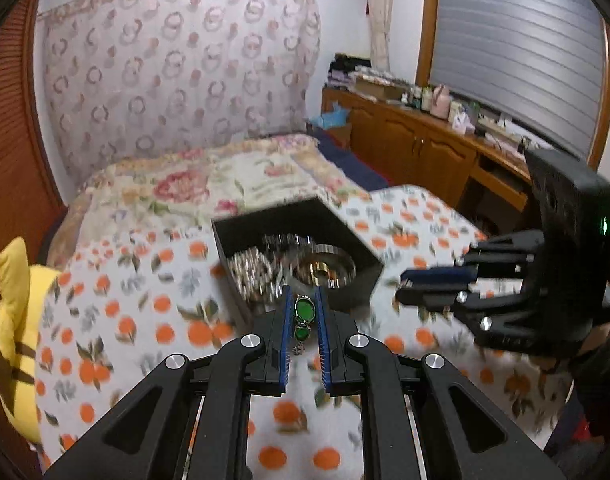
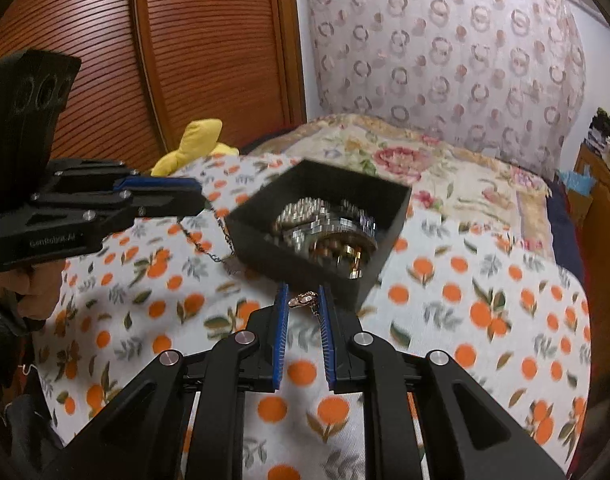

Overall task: Organize jewelry
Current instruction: 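Lower the green-pendant chain into the black box and open the left tool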

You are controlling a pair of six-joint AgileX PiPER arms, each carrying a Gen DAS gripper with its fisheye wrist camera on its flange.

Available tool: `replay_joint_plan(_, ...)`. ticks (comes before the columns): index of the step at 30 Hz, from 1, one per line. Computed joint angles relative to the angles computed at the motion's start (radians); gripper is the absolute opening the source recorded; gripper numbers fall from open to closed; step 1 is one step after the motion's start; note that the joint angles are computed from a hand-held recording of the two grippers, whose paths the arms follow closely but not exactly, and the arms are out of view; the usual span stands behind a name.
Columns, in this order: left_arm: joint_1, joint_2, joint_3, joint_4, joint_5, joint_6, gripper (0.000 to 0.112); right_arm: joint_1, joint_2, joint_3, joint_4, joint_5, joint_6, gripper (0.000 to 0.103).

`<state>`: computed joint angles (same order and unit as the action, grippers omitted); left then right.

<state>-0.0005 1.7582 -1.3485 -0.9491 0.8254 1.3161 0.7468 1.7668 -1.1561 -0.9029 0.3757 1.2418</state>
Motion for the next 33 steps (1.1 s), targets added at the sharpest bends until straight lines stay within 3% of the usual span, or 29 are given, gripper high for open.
replay_joint_plan(8, -0.029, 0.076, -0.214, 0.009, 0.034, -0.128, 0.010, -0.071, 0.052, -0.122, 0.087, -0.005, -0.147, 0.017)
replay_joint_plan(15, -0.078, 0.185, -0.357, 0.085, 0.017, -0.245, 0.010, -0.145, 0.152, -0.250, 0.195, 0.002, -0.280, 0.017)
replay_joint_plan(27, -0.103, 0.240, -0.354, 0.160, -0.060, -0.307, 0.012, -0.207, 0.278, -0.381, 0.349, 0.008, -0.426, 0.020)
replay_joint_plan(29, -0.102, 0.225, -0.329, 0.159, -0.082, -0.300, 0.027, -0.208, 0.281, -0.386, 0.350, 0.008, -0.432, 0.023)
replay_joint_plan(31, -0.096, 0.204, -0.295, 0.139, -0.103, -0.274, 0.043, -0.206, 0.281, -0.385, 0.319, 0.009, -0.401, 0.035)
replay_joint_plan(33, -0.091, 0.181, -0.264, 0.129, -0.120, -0.263, 0.052, -0.199, 0.269, -0.370, 0.252, 0.013, -0.325, 0.041)
